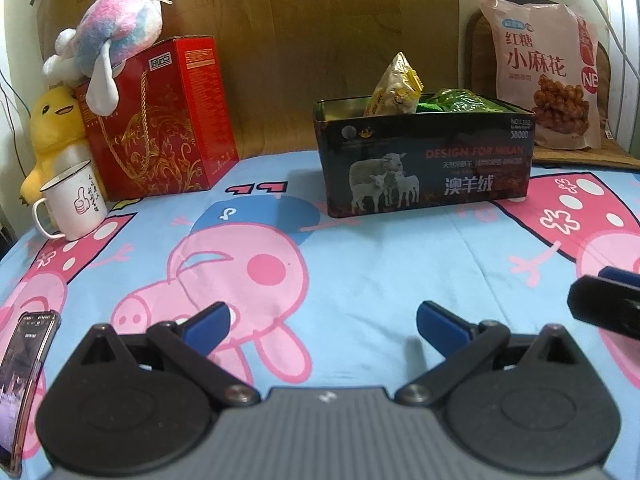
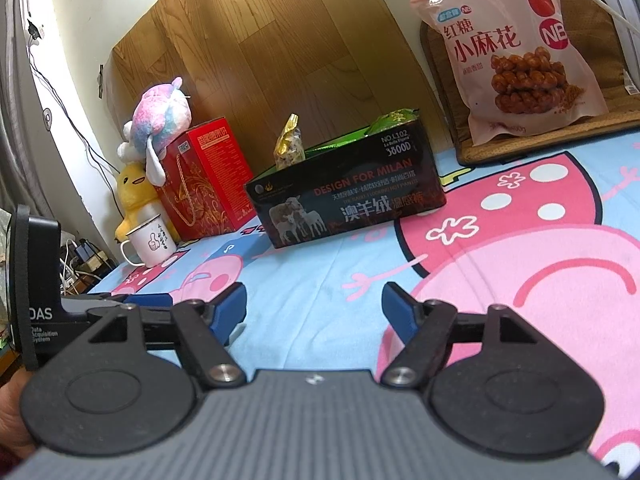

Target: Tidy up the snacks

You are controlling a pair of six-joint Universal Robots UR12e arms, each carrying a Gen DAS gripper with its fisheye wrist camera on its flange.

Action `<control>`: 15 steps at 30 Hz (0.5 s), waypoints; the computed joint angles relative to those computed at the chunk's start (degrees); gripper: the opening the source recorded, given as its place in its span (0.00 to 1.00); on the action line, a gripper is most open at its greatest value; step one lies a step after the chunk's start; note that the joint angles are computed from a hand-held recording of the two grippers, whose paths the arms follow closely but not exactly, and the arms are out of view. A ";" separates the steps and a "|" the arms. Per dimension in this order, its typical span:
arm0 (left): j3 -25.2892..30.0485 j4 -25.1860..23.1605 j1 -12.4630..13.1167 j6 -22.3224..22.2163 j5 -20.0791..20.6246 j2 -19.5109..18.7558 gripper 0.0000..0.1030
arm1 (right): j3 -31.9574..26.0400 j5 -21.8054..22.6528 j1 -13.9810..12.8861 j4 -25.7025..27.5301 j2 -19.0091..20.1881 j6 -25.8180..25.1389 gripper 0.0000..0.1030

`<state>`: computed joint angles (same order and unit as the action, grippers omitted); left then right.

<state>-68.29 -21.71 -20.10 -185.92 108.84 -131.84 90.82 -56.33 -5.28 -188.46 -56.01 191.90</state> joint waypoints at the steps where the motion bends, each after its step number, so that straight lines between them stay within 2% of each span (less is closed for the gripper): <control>1: -0.08 0.07 0.01 -0.11 0.03 0.04 1.00 | -0.01 0.04 -0.01 0.03 0.01 -0.02 0.74; 15: -0.21 1.18 -0.26 -0.86 2.64 -0.04 1.00 | 0.13 -0.50 0.01 -0.54 -0.04 0.53 0.75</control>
<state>-68.49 -20.52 -20.36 -186.77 111.48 -131.89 90.96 -56.84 -5.27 -189.00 -56.05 192.43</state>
